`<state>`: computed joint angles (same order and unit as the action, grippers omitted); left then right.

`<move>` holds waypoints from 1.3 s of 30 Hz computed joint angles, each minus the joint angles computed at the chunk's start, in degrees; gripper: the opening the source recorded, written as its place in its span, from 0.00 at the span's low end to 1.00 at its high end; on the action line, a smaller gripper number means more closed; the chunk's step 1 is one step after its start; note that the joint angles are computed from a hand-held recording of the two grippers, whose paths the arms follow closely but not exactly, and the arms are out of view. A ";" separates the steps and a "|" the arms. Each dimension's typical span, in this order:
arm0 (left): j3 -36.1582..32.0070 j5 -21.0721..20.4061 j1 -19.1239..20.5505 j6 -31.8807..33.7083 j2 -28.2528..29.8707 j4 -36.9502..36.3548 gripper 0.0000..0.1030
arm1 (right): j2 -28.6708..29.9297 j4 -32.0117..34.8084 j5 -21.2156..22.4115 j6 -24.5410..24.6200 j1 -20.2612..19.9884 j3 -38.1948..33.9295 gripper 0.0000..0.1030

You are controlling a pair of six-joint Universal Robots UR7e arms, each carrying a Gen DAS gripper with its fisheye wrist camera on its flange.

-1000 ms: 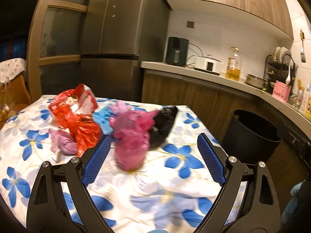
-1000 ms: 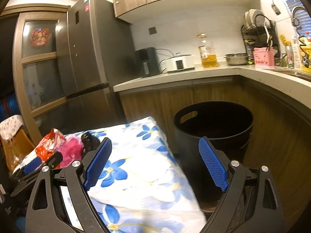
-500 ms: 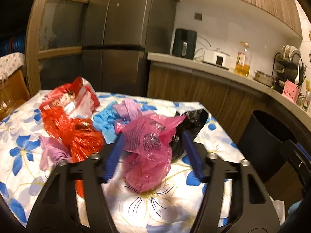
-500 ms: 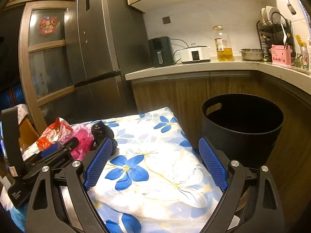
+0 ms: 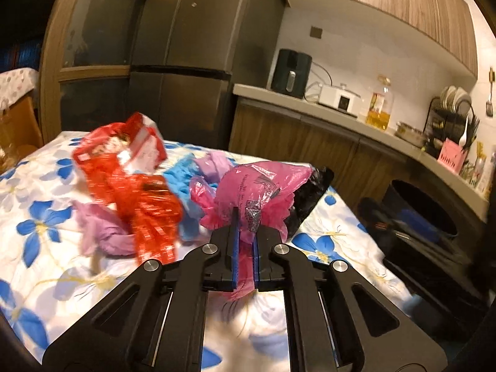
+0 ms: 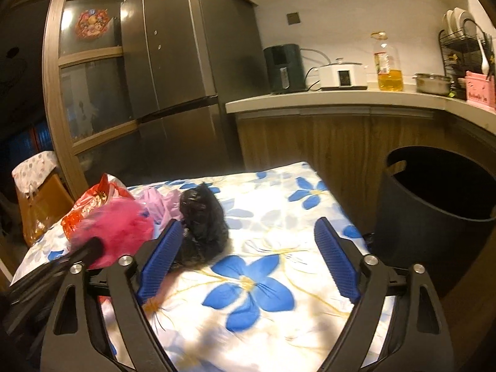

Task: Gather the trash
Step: 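Grasp the black plastic bag with the right tool while the left tool holds the pink bag, then carry the pink bag and black bag over the black trash bin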

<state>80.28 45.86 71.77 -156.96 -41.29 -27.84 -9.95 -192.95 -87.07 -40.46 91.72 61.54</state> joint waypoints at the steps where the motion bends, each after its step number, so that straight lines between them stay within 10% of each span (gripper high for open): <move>1: 1.70 -0.11 -0.24 -0.13 -0.98 -1.33 0.05 | 0.44 1.07 0.01 0.35 0.15 -0.90 0.81; 13: 10.94 -1.80 -1.57 1.07 -7.13 -7.74 0.05 | 7.87 9.15 -1.86 0.92 2.26 -13.57 0.68; 19: 10.44 -1.63 -0.98 -0.85 -7.55 -5.60 0.05 | 9.77 14.95 -4.18 0.44 2.25 -17.68 0.28; 23: 10.31 -1.87 -0.99 -1.19 -7.50 -5.47 0.05 | 8.36 14.01 -3.32 -0.52 2.07 -15.07 0.07; 39: 11.31 -3.67 -4.05 0.20 -6.98 -7.23 0.05 | -6.88 -2.06 3.67 -0.81 -1.05 10.04 0.05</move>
